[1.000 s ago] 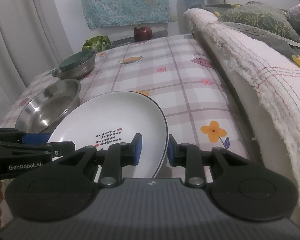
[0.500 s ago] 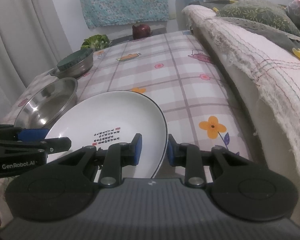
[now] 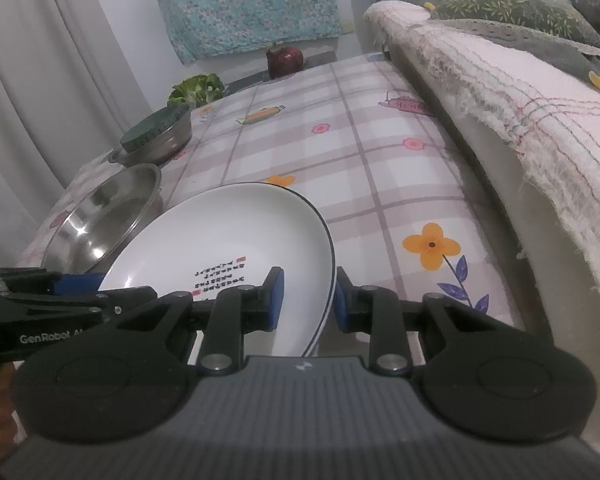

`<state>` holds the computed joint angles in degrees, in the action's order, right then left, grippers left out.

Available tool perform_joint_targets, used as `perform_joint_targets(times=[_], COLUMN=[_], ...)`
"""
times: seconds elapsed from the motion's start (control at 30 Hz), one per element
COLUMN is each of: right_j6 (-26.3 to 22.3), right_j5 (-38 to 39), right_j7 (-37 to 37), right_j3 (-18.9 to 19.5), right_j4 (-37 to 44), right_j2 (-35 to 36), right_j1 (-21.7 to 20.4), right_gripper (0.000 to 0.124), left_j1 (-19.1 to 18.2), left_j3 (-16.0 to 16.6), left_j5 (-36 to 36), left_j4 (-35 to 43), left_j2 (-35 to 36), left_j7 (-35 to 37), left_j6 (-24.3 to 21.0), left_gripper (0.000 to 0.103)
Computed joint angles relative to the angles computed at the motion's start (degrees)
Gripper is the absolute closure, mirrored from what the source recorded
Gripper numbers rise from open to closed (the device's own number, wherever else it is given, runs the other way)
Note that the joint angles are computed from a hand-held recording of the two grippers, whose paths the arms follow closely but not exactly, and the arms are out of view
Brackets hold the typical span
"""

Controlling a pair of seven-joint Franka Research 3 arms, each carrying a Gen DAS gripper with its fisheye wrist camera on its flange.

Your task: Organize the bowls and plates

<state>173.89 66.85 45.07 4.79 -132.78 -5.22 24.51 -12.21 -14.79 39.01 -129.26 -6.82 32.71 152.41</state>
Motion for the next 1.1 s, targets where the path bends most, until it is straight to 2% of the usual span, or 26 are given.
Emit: perform_joint_targets(times=[0.33, 0.8, 1.1], right_j6=[-0.59, 0.02, 5.57], right_j5=[5.35, 10.02, 14.06], right_j7=[-5.23, -9.84, -17.46], right_j3=[-0.14, 0.43, 1.78], right_j4=[0.45, 0.95, 1.47], right_j2=[0.04, 0.33, 1.28], right_j1=[-0.03, -0.15, 1.39], right_gripper=[0.099, 0.098, 0.093], left_j1=[-0.16, 0.12, 0.52], left_j3=[0.12, 0.5, 0.32], left_j5=[0.31, 0.38, 3.24], left_j4=[0.45, 0.18, -0.16], left_j2=[0.77, 1.29, 1.48], left_j7=[-0.39, -1.69, -3.98], left_j6=[-0.16, 2.1, 3.48], left_gripper=[0.053, 0.048, 0.046])
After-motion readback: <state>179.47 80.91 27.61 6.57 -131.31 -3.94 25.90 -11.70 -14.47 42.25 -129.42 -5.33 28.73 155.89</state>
